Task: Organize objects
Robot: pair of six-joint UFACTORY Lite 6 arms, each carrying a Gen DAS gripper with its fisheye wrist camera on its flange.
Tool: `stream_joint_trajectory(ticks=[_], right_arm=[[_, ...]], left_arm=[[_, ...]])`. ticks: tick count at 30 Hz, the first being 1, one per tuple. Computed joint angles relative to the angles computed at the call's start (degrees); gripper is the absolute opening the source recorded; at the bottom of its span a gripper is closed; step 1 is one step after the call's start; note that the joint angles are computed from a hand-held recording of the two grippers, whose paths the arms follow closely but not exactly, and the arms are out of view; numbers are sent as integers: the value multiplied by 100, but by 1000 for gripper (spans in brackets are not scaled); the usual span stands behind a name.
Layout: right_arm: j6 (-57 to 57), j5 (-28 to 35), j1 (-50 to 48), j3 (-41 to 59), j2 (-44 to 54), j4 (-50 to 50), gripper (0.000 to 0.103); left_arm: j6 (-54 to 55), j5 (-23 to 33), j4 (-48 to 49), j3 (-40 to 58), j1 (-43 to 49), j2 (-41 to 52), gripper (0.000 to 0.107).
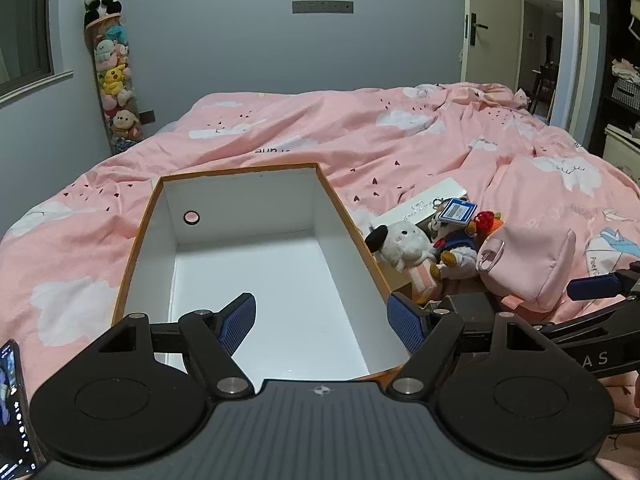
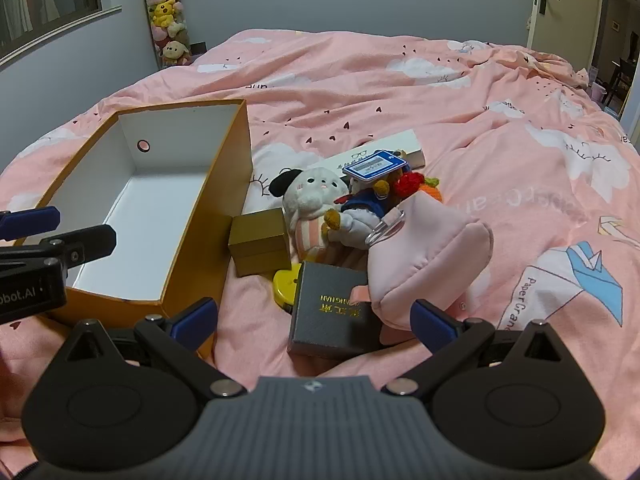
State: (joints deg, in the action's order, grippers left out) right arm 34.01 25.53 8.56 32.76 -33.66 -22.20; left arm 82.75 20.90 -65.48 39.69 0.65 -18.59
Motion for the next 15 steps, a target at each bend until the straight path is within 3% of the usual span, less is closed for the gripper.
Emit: stream_joint_trajectory(ticks=[15], right_arm=[[26, -35, 8, -12, 45, -13, 102]], left_arm=[[-231, 323, 371, 135, 59, 109, 82]])
